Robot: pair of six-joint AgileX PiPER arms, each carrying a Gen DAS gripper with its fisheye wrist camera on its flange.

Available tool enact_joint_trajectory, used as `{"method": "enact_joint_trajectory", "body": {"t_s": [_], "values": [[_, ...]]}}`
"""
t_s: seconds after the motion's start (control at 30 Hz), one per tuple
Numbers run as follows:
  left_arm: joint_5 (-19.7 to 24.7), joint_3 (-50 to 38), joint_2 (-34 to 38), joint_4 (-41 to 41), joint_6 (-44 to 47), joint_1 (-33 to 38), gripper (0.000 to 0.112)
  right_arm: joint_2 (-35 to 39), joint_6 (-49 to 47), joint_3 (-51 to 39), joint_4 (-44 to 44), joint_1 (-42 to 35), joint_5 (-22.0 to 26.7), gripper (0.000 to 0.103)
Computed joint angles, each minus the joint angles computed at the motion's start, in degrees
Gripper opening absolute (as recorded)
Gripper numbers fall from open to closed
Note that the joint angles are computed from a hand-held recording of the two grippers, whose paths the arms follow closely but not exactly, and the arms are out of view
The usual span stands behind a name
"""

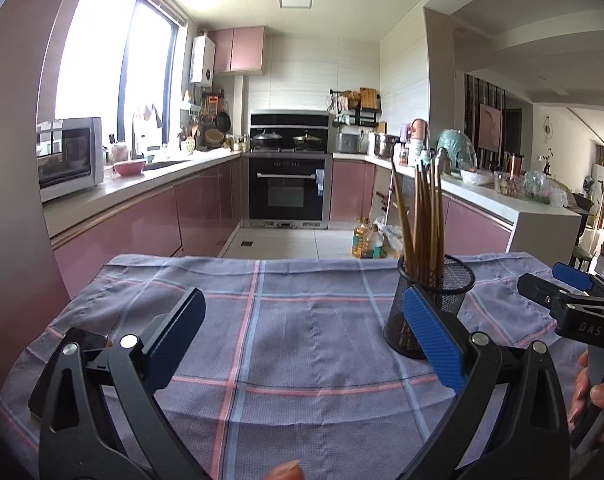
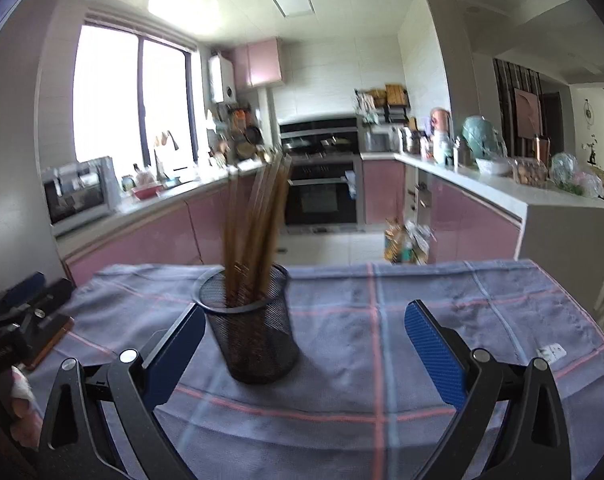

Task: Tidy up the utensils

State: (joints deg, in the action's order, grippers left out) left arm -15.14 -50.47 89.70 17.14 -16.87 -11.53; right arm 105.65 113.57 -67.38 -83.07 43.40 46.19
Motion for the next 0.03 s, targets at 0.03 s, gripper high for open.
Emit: {"method": "enact_joint_trajectory", "body": {"t_s": [0.03], "values": [[2.1,-1.4,1.0,3.9,-3.7,0.6,0.098,-0.2,-2.0,0.5,2.7,-2.3,-1.8,0.097]]}}
